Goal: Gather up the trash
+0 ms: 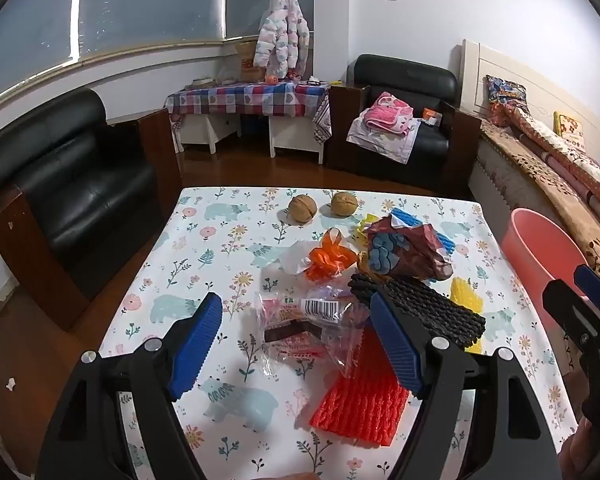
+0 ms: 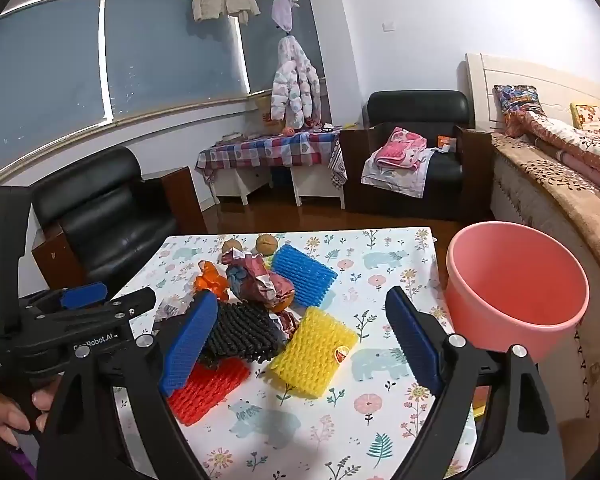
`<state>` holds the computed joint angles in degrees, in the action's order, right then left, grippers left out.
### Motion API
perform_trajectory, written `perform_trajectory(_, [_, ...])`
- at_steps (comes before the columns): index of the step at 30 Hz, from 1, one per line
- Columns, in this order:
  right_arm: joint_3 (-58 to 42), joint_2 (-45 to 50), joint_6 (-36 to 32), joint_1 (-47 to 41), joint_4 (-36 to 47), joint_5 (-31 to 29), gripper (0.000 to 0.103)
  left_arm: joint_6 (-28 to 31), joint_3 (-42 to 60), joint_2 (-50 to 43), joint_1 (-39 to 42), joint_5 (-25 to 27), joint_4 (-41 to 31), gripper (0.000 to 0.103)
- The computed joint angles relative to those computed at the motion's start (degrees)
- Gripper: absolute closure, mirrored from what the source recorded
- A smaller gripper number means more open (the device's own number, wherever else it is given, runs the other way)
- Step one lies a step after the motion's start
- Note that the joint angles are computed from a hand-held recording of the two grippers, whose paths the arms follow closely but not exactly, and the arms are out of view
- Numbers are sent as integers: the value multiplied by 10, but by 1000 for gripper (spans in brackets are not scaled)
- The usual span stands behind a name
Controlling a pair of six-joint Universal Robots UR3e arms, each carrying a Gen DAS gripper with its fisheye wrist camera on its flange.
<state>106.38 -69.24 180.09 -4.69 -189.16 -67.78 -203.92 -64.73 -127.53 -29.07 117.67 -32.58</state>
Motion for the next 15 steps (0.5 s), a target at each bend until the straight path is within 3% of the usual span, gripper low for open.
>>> perform_trajectory(15, [14,-26,-10,-11,3,3,16,-4,-2,2,2,-7,1,27])
